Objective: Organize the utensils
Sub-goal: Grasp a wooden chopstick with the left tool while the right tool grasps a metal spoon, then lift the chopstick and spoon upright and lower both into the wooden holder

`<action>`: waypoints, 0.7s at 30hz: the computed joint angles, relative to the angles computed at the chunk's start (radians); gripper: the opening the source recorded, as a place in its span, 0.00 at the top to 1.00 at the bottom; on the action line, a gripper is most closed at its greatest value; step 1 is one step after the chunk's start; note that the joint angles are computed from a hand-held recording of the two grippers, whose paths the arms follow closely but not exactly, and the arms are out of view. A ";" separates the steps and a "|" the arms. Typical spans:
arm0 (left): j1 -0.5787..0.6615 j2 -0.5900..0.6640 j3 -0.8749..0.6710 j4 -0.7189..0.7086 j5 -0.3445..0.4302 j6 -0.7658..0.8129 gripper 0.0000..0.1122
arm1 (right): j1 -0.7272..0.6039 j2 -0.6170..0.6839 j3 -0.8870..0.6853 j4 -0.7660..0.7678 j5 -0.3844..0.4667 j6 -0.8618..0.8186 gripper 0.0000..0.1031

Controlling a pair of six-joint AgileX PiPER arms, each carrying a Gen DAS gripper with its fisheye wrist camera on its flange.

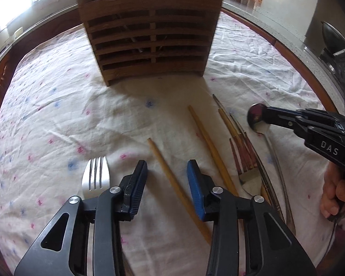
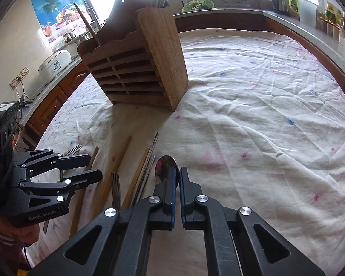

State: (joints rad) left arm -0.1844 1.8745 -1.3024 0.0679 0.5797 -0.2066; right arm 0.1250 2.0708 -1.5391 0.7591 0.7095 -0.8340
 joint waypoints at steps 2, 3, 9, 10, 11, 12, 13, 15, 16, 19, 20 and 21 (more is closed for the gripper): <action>0.015 -0.012 0.020 -0.036 -0.005 0.017 0.55 | -0.020 -0.024 0.036 0.031 -0.005 -0.027 0.98; 0.010 -0.015 0.028 -0.014 -0.011 0.008 0.55 | -0.031 -0.034 0.052 0.044 -0.009 -0.038 0.98; -0.041 0.035 -0.035 0.077 0.000 -0.038 0.68 | -0.071 -0.061 0.115 0.132 -0.007 -0.080 0.98; -0.041 0.047 -0.057 0.065 0.011 -0.017 0.72 | -0.073 -0.067 0.124 0.143 -0.008 -0.086 0.98; -0.042 0.059 -0.079 0.058 0.020 0.002 0.83 | -0.074 -0.073 0.132 0.152 -0.008 -0.092 0.98; -0.045 0.069 -0.096 0.063 0.031 0.007 0.92 | -0.075 -0.082 0.144 0.162 -0.011 -0.102 0.98; -0.046 0.073 -0.106 0.060 0.040 0.016 0.92 | -0.077 -0.093 0.158 0.173 -0.016 -0.113 0.98; -0.041 0.067 -0.100 0.035 0.039 0.045 0.95 | -0.081 -0.117 0.183 0.194 -0.016 -0.134 0.98; -0.040 0.059 -0.089 0.032 0.034 0.048 0.96 | -0.084 -0.131 0.197 0.205 -0.018 -0.147 0.98; -0.037 0.004 -0.017 0.027 -0.013 0.038 0.96 | -0.094 -0.172 0.234 0.229 -0.024 -0.176 0.98; -0.034 -0.019 0.009 0.017 -0.031 0.038 0.96 | -0.098 -0.186 0.246 0.236 -0.024 -0.186 0.98; -0.027 -0.045 0.033 -0.008 -0.042 0.054 0.96 | -0.103 -0.198 0.256 0.241 -0.024 -0.192 0.98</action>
